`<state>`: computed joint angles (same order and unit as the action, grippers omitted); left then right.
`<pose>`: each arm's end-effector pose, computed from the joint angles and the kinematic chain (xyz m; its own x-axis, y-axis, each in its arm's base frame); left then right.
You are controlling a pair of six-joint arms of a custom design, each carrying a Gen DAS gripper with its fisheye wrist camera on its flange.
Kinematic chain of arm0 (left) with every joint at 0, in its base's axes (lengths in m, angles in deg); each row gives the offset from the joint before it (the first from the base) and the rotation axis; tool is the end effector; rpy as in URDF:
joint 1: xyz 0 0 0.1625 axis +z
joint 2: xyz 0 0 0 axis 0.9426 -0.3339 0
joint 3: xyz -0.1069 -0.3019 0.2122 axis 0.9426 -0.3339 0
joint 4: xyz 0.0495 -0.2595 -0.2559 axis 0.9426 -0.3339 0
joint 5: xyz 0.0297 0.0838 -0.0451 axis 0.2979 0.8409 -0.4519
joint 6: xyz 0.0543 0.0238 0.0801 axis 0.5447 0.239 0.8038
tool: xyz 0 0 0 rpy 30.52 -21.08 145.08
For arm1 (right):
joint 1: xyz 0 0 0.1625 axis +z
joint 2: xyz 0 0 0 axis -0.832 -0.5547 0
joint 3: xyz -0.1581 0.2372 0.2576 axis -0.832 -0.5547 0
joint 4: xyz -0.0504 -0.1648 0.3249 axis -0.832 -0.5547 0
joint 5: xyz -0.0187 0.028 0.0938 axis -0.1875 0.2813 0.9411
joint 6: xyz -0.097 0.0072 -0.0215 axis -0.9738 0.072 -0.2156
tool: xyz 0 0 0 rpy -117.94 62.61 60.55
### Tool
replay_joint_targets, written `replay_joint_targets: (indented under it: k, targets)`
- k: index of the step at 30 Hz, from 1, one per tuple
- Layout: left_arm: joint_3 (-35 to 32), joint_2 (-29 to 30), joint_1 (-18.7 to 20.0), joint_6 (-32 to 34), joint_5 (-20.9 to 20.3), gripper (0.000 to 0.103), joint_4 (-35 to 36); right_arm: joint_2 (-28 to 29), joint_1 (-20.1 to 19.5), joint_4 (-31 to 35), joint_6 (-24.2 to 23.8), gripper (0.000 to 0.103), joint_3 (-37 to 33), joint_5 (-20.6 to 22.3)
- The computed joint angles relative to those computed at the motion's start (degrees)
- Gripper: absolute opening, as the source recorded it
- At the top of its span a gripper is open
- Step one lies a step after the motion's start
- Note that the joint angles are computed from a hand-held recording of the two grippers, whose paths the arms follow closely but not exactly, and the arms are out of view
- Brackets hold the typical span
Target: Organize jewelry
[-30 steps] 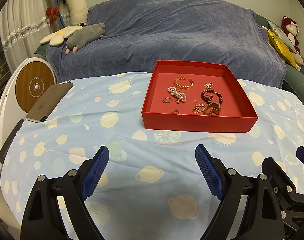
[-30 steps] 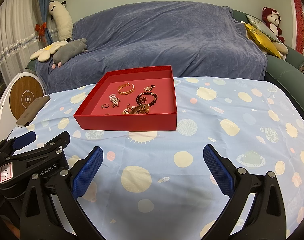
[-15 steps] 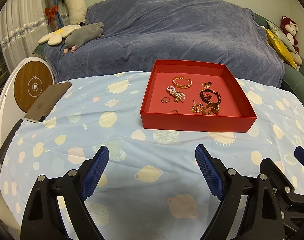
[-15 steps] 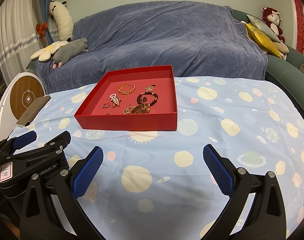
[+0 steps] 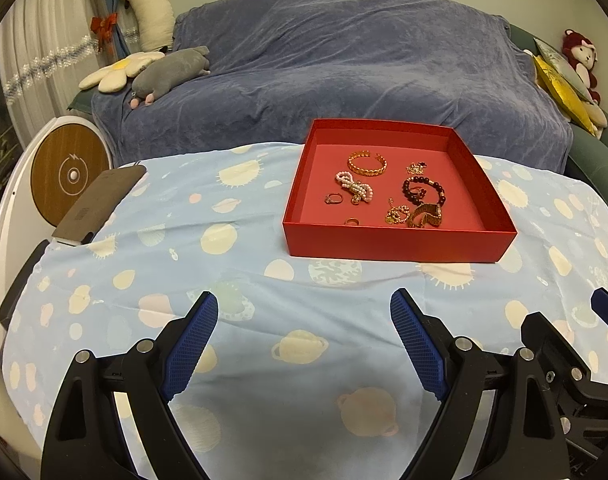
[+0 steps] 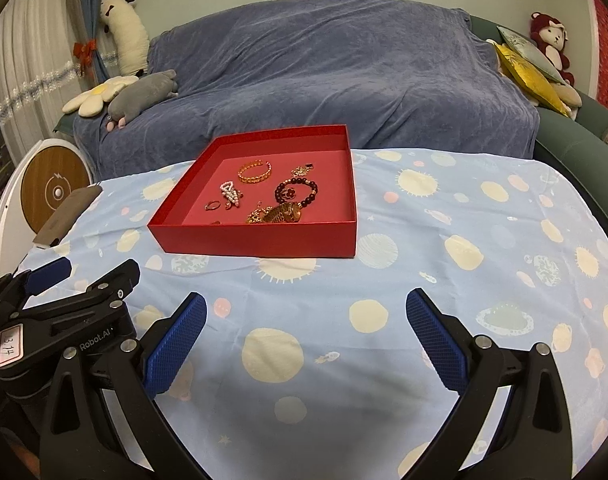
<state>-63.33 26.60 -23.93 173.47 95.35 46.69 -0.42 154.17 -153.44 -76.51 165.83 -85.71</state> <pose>-0.2790 -0.6128 0.0619 -0.6507 0.0518 -0.7576 0.5543 0.7142 -0.4273 0.1560 -0.5762 0.1773 -0.7508 0.1029 0.6524 -0.4560 0.6339 -0.6247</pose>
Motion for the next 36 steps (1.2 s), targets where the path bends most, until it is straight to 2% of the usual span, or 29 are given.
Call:
replay_joint_targets:
  k: [3,13,20,36]
  targets:
    - [0.9,-0.3,-0.2,0.8,-1.2,0.085,-1.2,0.6,0.3,-1.3,-0.8,0.098,0.0,-0.5]
    - [2.6,-1.4,0.0,1.3,-1.4,0.087,-2.9,0.2,0.0,-0.4,0.0,0.098,0.2,-0.2]
    - [-1.3,0.7,0.2,-1.0,-1.0,0.087,1.0,0.3,0.0,-0.5,-0.4,0.098,0.3,-0.1]
    - [-1.1,0.6,0.1,-1.1,-1.1,0.087,1.0,0.2,0.0,-0.4,-0.1,0.098,0.2,-0.1]
